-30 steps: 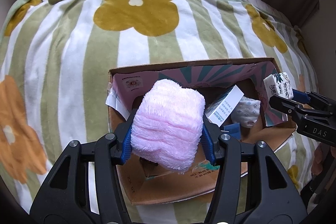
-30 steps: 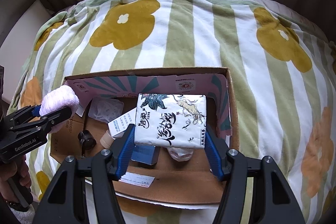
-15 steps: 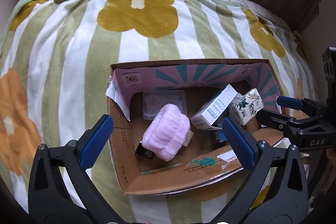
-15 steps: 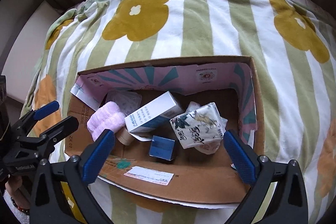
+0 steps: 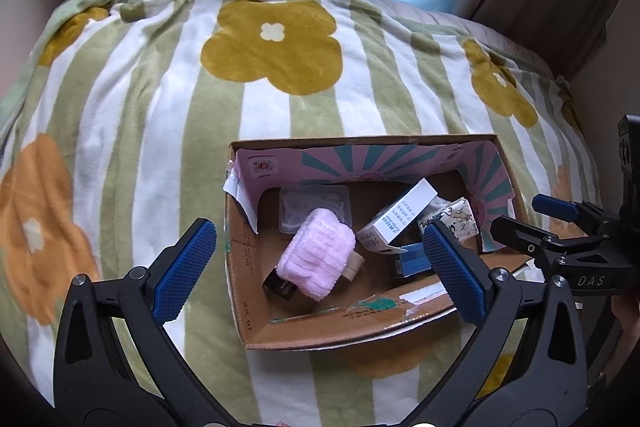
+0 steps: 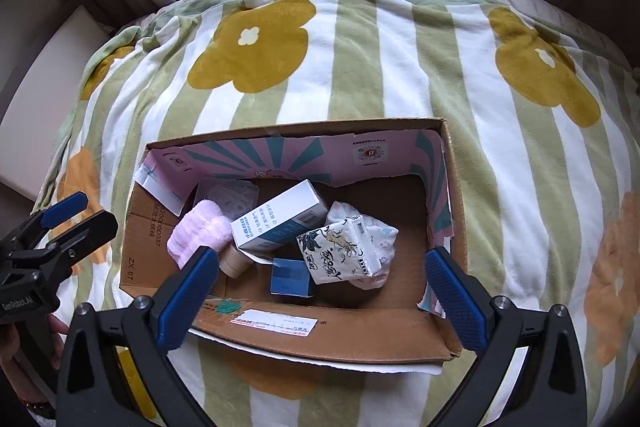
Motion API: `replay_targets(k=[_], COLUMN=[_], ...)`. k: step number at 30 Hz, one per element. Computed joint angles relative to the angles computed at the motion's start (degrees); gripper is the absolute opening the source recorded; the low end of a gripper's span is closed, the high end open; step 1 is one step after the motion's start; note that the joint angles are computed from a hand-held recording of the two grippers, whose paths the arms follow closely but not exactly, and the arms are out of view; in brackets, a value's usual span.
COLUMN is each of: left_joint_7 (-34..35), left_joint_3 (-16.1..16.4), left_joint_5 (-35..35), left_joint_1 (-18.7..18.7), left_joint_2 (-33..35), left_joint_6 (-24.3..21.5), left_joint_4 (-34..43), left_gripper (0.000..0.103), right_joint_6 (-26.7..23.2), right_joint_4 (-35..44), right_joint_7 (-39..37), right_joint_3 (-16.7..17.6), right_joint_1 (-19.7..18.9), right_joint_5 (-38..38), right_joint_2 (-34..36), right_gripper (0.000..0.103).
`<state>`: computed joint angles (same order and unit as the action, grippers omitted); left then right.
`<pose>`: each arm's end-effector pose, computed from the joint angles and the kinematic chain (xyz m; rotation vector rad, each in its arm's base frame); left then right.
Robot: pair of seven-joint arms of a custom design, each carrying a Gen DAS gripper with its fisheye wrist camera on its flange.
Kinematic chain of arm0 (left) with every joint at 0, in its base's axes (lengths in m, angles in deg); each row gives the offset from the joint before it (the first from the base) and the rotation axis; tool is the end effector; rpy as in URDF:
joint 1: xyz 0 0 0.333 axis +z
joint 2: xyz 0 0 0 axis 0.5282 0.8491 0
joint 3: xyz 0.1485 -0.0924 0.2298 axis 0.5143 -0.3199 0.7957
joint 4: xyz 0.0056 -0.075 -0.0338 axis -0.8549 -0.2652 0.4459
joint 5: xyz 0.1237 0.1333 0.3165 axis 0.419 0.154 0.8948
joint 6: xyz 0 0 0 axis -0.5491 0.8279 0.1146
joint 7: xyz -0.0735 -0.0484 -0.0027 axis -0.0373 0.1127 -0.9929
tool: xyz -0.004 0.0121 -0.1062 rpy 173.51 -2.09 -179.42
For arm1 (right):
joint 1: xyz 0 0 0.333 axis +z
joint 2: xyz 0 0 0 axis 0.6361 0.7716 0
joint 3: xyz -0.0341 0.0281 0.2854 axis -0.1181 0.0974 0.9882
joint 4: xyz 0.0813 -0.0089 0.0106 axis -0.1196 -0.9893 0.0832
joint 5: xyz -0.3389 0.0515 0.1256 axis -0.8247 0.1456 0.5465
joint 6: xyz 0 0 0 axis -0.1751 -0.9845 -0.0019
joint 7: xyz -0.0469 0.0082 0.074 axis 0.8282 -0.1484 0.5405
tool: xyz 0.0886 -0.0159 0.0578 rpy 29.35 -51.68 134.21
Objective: Organize objects
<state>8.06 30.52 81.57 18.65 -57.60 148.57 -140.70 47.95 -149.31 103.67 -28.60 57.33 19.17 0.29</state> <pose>0.3974 -0.2495 0.6465 -2.2027 1.6713 -0.6583 0.4738 0.2116 0.6401 -2.3009 1.4135 -0.0900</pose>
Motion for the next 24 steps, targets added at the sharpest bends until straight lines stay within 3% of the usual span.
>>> replay_targets(k=[7,11,17,24], left_joint_7=[-3.12,-5.52,-8.0,-9.48], left_joint_3=[-1.11,-3.04,-5.4,-6.14], left_joint_5=[0.46,1.93,2.32,-0.05], left_joint_1=[0.21,0.28,-0.65,-2.34], left_joint_2=[-2.64,-4.58,-8.1,-11.0], left_joint_6=[-5.98,-11.62,-18.15,-18.51], left_joint_4=[5.58,9.24,11.81,9.28], left_gripper=[0.103,0.103,0.103,0.103], right_joint_6=[-4.23,-7.33,-9.78,-9.97], right_joint_4=[4.34,6.18,4.56,-0.39], right_joint_7=[2.45,4.4,6.18,7.76], right_joint_3=[0.82,0.82,1.42,2.28], right_joint_1=[0.2,0.04,0.01,-0.44], right_joint_5=[-4.1,-4.65,-6.26,-8.9], right_joint_2=[-3.31,-5.97,-11.89,-18.05], right_gripper=[0.103,0.103,0.103,0.103])
